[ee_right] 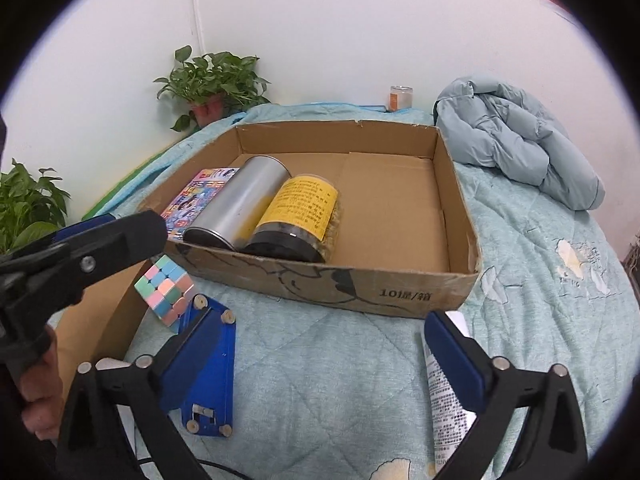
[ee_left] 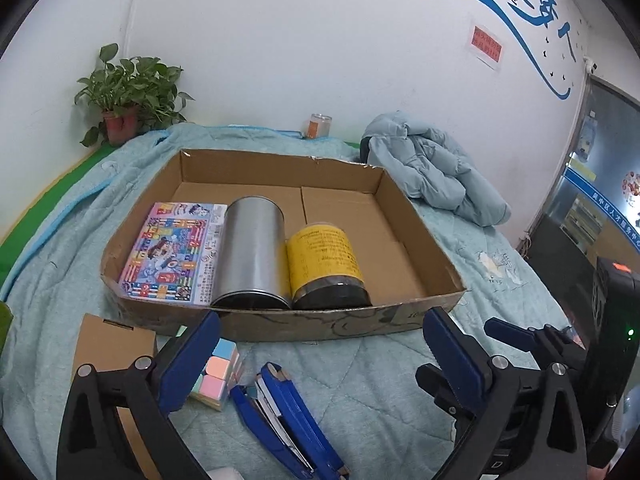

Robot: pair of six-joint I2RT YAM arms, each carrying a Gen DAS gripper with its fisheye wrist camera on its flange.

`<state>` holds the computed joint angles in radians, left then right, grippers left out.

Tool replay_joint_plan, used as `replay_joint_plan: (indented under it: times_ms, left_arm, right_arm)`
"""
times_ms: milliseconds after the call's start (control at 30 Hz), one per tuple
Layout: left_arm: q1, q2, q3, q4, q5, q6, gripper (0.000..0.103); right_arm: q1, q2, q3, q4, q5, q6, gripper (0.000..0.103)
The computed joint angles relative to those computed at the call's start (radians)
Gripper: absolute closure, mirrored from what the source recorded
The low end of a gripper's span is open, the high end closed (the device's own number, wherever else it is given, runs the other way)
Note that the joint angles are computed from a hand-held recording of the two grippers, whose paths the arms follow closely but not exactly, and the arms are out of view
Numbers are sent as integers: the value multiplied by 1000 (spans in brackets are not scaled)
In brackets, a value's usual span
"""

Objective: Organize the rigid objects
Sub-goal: 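Grasp the white spray bottle lying on the quilt with the right gripper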

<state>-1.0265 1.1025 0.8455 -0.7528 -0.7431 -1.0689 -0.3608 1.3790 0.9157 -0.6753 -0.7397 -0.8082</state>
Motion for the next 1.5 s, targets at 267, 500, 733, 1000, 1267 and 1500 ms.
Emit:
replay_joint_plan:
  times_ms: [267, 500, 733, 1000, 1267, 1500]
  left_arm:
    - [74, 52, -38, 161, 176, 93, 1]
    - [115, 160, -45, 313, 347, 147, 1]
    - [167, 264, -33, 432, 508, 161, 1]
    - [212, 363, -37, 566, 682, 158, 3]
    - [288, 515, 8, 612, 835, 158, 21]
    - [320, 618, 54, 603, 889, 172, 41]
  right_arm:
    - [-123, 135, 37, -41, 4, -204, 1]
    - [-205, 320, 166, -35, 88, -161, 7]
    - [-177, 339, 141, -16, 150, -192, 61]
    - [-207, 282, 149, -365, 25, -499, 65]
    - [-172, 352, 215, -389, 58, -355, 58]
    - [-124, 426, 262, -449, 81, -290, 58]
